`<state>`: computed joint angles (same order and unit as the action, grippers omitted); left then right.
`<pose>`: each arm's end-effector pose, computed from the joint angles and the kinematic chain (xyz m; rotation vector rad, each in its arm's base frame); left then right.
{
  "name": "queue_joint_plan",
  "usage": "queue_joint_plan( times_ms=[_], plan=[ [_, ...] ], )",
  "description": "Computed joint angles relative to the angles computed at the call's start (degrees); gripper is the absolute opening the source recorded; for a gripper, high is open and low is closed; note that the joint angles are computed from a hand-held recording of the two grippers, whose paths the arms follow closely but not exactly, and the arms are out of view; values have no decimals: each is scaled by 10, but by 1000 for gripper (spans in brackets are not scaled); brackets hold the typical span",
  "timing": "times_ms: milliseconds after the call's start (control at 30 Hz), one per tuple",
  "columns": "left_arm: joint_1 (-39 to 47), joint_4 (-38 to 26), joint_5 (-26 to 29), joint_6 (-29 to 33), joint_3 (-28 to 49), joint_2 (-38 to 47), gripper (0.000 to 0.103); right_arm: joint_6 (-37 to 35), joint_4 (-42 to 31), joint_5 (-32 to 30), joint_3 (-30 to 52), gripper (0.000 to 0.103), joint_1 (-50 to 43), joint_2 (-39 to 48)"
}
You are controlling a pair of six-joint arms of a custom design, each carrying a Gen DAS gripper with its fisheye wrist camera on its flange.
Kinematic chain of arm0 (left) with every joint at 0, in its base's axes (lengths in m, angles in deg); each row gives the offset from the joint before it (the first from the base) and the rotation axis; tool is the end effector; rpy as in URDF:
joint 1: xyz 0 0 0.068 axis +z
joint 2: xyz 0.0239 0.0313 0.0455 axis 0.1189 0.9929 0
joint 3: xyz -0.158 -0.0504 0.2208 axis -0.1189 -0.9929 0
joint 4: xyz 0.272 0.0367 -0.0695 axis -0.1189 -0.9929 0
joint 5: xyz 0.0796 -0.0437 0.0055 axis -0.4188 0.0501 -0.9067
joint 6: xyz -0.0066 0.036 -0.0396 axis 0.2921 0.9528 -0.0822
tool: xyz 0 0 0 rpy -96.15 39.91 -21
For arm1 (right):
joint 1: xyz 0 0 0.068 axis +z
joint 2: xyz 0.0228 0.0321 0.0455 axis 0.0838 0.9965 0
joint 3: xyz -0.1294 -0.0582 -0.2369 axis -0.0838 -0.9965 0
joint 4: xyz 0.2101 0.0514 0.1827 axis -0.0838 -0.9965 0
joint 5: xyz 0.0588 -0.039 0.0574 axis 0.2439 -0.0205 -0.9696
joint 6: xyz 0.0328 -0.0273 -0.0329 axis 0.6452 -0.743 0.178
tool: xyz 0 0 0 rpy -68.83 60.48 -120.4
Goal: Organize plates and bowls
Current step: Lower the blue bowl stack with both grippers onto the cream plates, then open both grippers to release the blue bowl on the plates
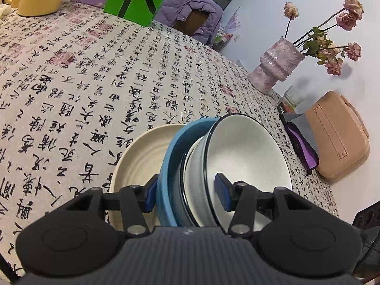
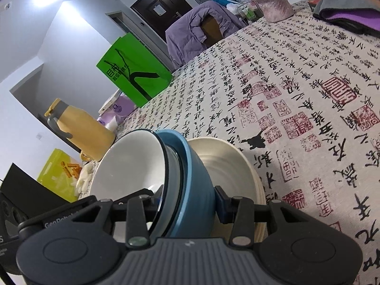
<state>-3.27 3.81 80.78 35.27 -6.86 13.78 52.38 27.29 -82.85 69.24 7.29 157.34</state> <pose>0.2282 -0.0419 0.1322 -0.5715 2.2769 -0.4758 0.3011 0.0356 0.1073 -0.0823 2.3474 0.9641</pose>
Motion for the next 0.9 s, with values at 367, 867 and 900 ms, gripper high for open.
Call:
queue_joint_plan(
  times_ms=[367, 867, 900],
  plan=[
    [-5, 9, -6, 9, -4, 0, 49, -22, 6, 16, -2, 40, 4, 0],
    [-38, -3, -75, 46, -31, -76, 84, -39, 39, 1, -31, 55, -25, -29],
    [-40, -5, -81, 50, -34, -86, 87, -43, 45, -4, -37, 57, -30, -34]
  ],
)
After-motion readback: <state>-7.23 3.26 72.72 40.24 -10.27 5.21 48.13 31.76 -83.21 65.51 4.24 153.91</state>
